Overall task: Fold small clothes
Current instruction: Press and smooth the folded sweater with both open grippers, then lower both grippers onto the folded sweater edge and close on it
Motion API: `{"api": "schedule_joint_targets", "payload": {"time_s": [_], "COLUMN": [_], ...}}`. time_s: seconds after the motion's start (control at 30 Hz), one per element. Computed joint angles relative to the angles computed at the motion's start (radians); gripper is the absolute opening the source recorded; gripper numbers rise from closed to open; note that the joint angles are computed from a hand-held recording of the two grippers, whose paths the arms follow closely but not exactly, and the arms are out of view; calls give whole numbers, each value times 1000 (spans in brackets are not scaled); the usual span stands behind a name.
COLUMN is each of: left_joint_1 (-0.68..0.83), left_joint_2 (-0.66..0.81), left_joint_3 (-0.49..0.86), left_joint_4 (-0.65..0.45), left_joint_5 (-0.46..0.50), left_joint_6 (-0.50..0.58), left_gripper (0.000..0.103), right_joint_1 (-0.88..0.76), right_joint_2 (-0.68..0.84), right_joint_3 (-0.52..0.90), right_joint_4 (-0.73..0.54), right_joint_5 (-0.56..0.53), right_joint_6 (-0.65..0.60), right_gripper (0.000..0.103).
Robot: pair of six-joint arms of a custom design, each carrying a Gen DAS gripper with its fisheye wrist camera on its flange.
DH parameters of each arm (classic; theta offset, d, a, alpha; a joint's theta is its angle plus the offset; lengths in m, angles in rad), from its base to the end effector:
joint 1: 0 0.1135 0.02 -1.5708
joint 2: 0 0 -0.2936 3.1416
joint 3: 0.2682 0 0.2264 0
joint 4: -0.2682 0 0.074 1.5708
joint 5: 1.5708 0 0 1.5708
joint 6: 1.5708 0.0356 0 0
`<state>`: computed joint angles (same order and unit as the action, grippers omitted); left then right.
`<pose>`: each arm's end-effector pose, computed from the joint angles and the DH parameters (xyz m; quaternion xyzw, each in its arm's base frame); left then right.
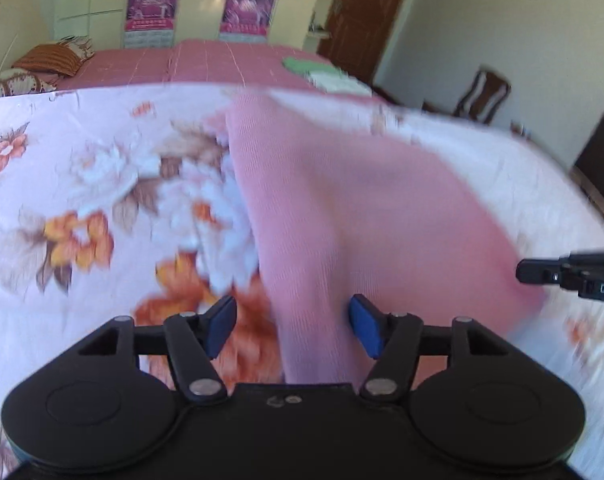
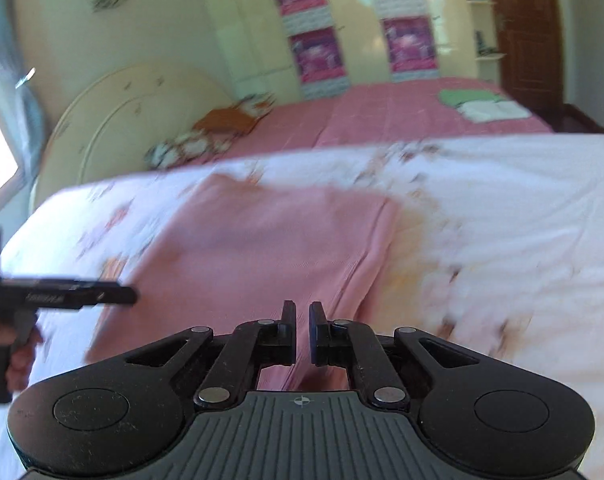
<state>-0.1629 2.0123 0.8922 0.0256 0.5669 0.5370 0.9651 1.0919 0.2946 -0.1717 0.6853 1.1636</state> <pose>0.3346 -0.0744 0.1161 0.3819 0.8538 -0.2249 0.2731 0.0969 0.1003 0.1761 0.1882 0.8853 0.0885 0.4160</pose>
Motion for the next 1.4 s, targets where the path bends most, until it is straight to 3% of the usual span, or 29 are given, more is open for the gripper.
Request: {"api": "schedule_joint_targets", "payload": {"time_s": [0.07,0.1,0.2,0.27,0.3,0.37,0.47,0.53,0.6,0.77,0.83,0.93,1.07,1.1,1.2,1.4], "left_joint_1": [7,7,-30,-79,-103,-146,-182,-186,-182,-152,-131,-123,-115,-117,-119,-95], "left_joint_2": [0,-5,-7,43,82,171,273,277,260,119,80,70,92,86,53,-21], "left_joint_3": [-14,8,80,201,279,435,563,527,501,320,254,199,194,193,174,93], "left_joint_4": [24,13,103,94,69,-26,-120,-63,-50,44,62,68,83,80,73,70], "left_joint_5": [8,21,33,-2,-25,-83,-164,-191,-197,-180,-149,-157,-152,-158,-166,-141], "left_joint_6": [16,-9,-112,-192,-234,-279,-284,-294,-294,-239,-233,-211,-245,-244,-228,-214], "left_gripper": [65,64,65,67,67,67,70,81,81,76,76,75,77,77,74,74], "right_joint_1": [27,45,-39,-192,-275,-460,-626,-695,-688,-596,-534,-472,-430,-428,-431,-328], "right_joint_2": [164,183,75,50,69,157,353,497,539,366,271,167,260,272,221,72], "right_joint_3": [4,-6,5,23,29,50,109,177,150,59,32,-3,10,-9,-15,2], "right_joint_4": [13,36,36,101,166,317,459,408,482,452,367,292,255,296,281,128], "right_joint_5": [-61,-40,-2,-12,-42,-144,-290,-372,-344,-267,-205,-198,-233,-235,-241,-190], "right_joint_6": [25,34,-38,-195,-276,-420,-539,-575,-617,-541,-467,-377,-320,-304,-253,-146], "right_gripper": [5,6,6,16,28,42,42,42,42,42,42,42,42,42,42,42]}}
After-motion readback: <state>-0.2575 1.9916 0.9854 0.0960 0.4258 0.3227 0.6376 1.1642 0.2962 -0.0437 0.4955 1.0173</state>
